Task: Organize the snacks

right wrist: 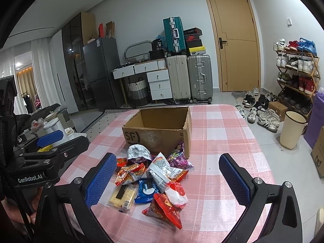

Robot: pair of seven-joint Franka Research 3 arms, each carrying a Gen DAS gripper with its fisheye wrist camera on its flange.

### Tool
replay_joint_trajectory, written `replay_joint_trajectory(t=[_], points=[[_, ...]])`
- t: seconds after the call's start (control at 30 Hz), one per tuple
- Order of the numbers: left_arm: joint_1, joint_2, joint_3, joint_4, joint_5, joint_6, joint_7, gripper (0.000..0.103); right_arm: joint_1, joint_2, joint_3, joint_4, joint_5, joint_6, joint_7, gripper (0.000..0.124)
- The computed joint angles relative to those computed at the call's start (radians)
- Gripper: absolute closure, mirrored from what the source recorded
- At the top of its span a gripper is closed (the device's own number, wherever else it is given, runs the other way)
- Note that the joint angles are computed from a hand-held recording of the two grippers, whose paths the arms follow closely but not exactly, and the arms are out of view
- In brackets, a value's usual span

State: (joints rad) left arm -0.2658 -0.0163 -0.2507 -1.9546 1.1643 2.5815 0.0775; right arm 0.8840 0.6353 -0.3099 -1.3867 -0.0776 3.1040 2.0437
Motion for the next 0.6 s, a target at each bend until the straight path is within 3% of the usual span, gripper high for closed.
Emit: replay_joint_trajectory(t=[0.6], points=[[0.002, -0.001, 0.001, -0.012, 0.001, 0.008, -0.009, 0.001, -0.007, -0.002, 0.013, 0.004, -0.005, -0.006, -0.004, 0.021]])
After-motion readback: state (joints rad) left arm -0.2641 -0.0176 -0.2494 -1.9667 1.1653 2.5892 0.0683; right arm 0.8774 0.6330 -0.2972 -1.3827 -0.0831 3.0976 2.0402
